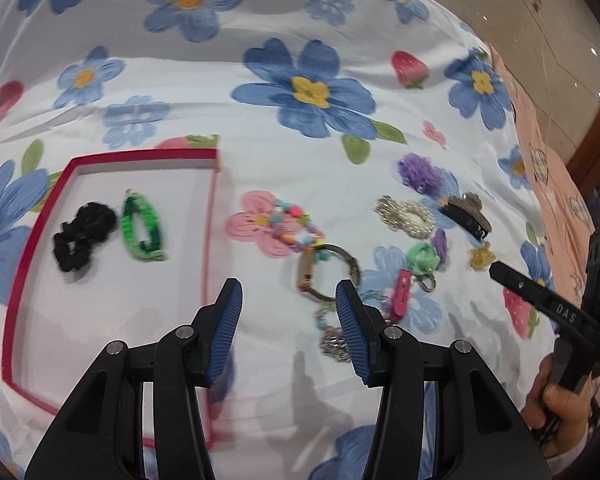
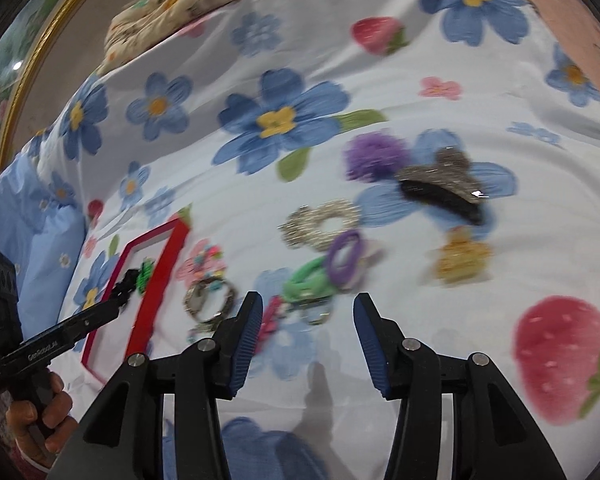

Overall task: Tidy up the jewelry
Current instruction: 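Grasp the gold watch with the left tool while the right tool grasps the yellow claw clip, then place the watch and yellow claw clip in the box lid, opening both tools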

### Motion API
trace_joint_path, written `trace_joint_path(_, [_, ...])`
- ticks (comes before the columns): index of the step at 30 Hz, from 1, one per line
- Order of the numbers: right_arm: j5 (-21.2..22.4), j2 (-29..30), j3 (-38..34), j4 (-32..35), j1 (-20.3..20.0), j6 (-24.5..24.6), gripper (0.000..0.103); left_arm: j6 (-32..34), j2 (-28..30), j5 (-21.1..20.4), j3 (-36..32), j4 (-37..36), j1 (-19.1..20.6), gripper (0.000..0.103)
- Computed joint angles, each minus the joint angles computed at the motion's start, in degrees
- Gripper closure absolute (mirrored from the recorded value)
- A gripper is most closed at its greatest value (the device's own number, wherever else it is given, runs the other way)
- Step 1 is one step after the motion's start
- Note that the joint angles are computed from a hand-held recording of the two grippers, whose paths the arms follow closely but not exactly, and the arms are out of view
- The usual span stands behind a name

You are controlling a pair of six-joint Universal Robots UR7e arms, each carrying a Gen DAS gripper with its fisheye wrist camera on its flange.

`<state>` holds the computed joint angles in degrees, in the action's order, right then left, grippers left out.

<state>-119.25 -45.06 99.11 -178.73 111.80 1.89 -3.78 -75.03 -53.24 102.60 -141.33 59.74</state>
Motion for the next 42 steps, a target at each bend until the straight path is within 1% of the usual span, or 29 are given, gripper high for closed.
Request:
trace_joint_path(2, [-0.76, -0.79, 0.69, -0.58, -0.62, 0.3, 0.054, 0.48, 1.26, -0.24, -0.63, 0.51, -0.21, 0.055])
trace_joint_path(4, [-1.7, -1.39, 1.15, -1.12, -1.19, 0.32, 0.054, 0.68, 2.59, 1.35, -1.14, 0.62, -0.41, 0.055])
trace_joint_path(12, [-4.11, -2.69, 1.9, -1.98, -3.34, 0.62, 0.054, 1.03, 7.5, 3.22, -5.23, 4.08, 1.28, 0.055])
trace_joint_path(15, [-7.98, -1.87, 1.36, -2.32, -3.46, 0.03, 0.054, 1.5, 8.8, 3.92, -5.81, 4.43, 1.62, 0.055])
trace_joint_path(16, [-8.56, -1.66, 1.23, -2.31, -3.64, 0.09, 0.054, 1.58, 9.13, 4.08, -5.97, 4.5, 1.72, 0.055])
trace_joint_path(20, [-7.69, -1.39, 0.54, -0.66, -5.05, 1.77, 0.053, 1.23, 10.52, 3.81, -7.02, 5.13, 2.58, 0.055])
trace_joint_path(22, [-8.32, -0.71, -0.37, -0.53, -5.24, 1.48, 0.053, 0.86, 11.02, 3.36, -7.51, 5.47, 3.01, 0.055])
trace_joint_path(23, [-8.81, -0.3, -1.04, -0.18, -5.29, 1.39, 0.051, 0.79, 11.24, 3.21, -7.72, 5.62, 3.2, 0.057])
trace_joint_path(24, [-8.97, 0.1, -1.68, 0.24, -5.4, 1.51, 0.049, 0.92, 11.4, 3.02, -7.82, 5.65, 3.32, 0.062])
trace_joint_path(25, [-8.82, 0.4, -2.15, 0.48, -5.59, 1.42, 0.049, 1.05, 11.5, 2.83, -7.81, 5.66, 3.4, 0.066])
trace_joint_path(27, [-9.52, 1.27, -3.35, 1.32, -5.83, 1.0, 0.049, 1.22, 11.64, 1.51, -8.07, 6.08, 3.77, 0.081])
trace_joint_path(28, [-9.72, 1.56, -3.64, 1.45, -5.97, 1.0, 0.049, 1.18, 11.7, 1.03, -8.18, 6.18, 3.91, 0.085])
trace_joint_path(29, [-9.74, 1.71, -3.79, 1.73, -6.12, 1.01, 0.05, 1.21, 11.72, 0.79, -8.18, 6.02, 3.97, 0.091])
trace_joint_path(32, [-10.99, 2.05, -3.73, 0.86, -5.84, 0.23, 0.064, 1.38, 11.58, -0.1, -8.06, 5.13, 4.14, 0.093])
trace_joint_path(36, [-10.24, 1.72, -3.12, 0.07, -5.42, -0.88, 0.064, 1.87, 10.84, -0.73, -7.34, 3.85, 4.15, 0.094])
trace_joint_path(42, [-5.83, 1.38, -1.9, -0.97, -3.24, -2.68, 0.064, 1.86, 8.35, -0.82, -5.65, 2.08, 3.62, 0.095])
